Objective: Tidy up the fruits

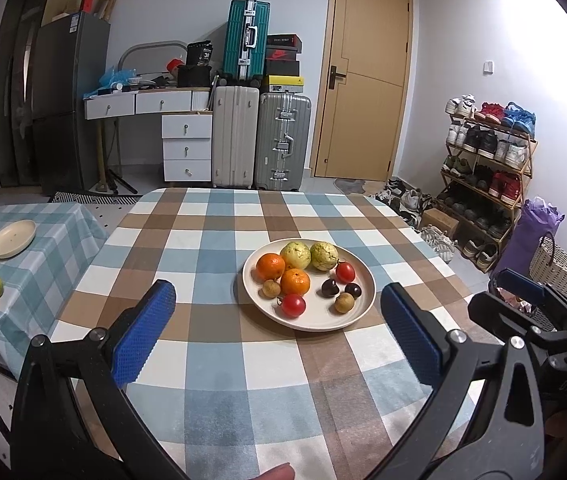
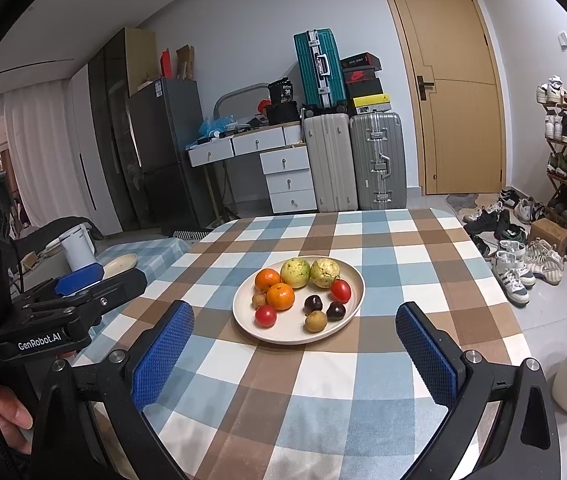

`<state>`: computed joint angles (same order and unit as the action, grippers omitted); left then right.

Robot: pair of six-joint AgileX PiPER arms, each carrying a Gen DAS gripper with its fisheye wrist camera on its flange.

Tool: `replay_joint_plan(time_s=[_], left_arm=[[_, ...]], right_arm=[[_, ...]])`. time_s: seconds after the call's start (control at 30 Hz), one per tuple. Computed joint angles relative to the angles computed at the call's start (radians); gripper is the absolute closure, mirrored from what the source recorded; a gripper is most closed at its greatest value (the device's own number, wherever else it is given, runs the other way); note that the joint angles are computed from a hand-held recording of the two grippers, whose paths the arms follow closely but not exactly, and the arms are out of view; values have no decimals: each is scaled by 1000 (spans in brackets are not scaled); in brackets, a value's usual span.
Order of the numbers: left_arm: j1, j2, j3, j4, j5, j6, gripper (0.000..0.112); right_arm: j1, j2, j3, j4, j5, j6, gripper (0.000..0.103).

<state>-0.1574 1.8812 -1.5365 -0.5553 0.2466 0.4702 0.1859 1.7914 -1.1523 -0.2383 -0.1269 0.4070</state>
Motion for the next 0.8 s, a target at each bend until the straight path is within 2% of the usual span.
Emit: replay_joint_plan(time_s=[0.37,0.6,0.73,0.8], left_arm=[[0,-5,7,-10,0,13,10],[-18,-18,40,54,-64,-11,10],[-16,-24,54,-49,-76,93,10],[-14,-24,54,-56,-74,98,10]], right_arm=[[0,1,1,0,-3,0,0],[0,2,1,-6,-3,5,0],[0,2,1,-3,-3,3,0],[0,2,1,-3,-3,3,0]])
